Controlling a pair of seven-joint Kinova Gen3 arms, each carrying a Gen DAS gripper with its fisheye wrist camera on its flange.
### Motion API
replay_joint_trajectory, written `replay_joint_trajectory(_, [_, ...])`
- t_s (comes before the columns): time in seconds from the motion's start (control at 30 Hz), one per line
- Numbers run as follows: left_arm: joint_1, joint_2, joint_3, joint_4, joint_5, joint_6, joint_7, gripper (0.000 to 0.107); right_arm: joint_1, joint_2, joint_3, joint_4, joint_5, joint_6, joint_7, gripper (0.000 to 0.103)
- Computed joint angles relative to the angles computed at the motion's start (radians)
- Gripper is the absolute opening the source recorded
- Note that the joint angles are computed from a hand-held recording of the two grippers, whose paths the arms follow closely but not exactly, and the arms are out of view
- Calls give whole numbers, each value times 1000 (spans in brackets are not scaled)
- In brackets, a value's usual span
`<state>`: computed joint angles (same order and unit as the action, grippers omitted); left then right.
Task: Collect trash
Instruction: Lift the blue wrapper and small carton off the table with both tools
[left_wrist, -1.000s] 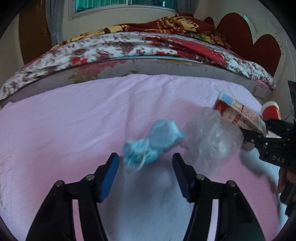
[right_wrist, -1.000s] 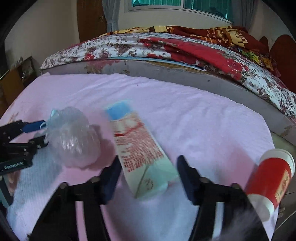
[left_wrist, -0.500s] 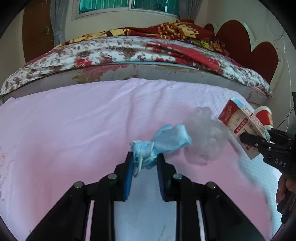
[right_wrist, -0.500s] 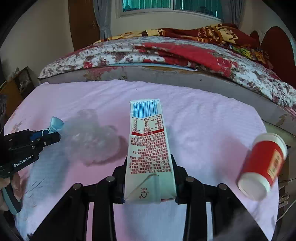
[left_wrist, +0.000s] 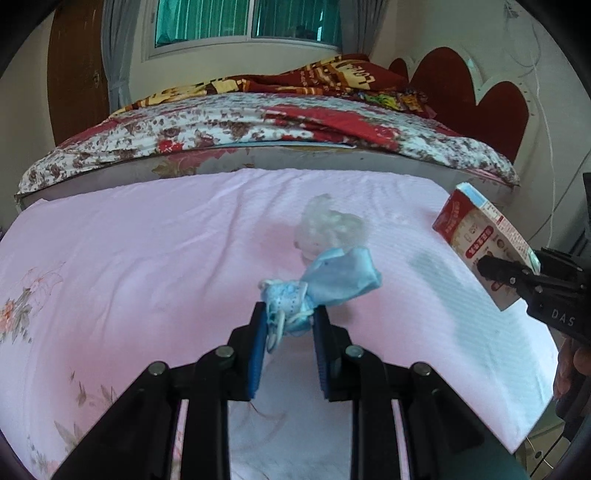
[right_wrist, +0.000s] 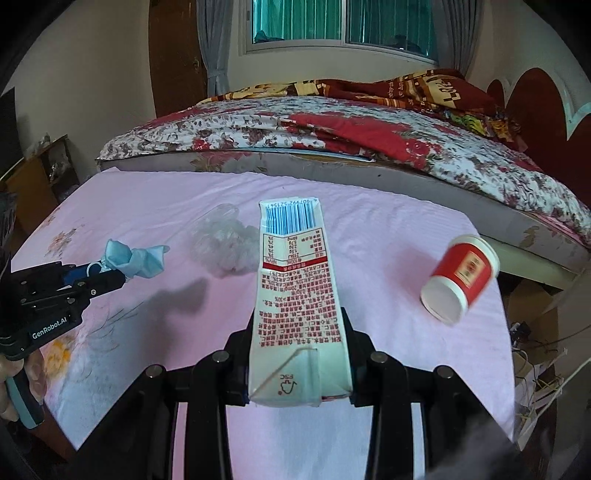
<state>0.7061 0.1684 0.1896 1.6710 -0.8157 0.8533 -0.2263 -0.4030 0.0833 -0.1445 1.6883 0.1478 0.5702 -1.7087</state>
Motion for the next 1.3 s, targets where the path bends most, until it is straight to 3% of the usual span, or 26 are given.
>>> replay_joint_trajectory(0.73, [144,-75,147,30,-130,221,215,25,36,-358,-75,225,-76,23,5,38])
replay_joint_trajectory(1.1, [263,-34,182,5,-168,270,325,25,53,-562,-30,353,-164,75,96,38])
replay_joint_trajectory(1.3, [332,34,163,-65,-160,267,307,25,90,-645,38,402,-193,124,155,38])
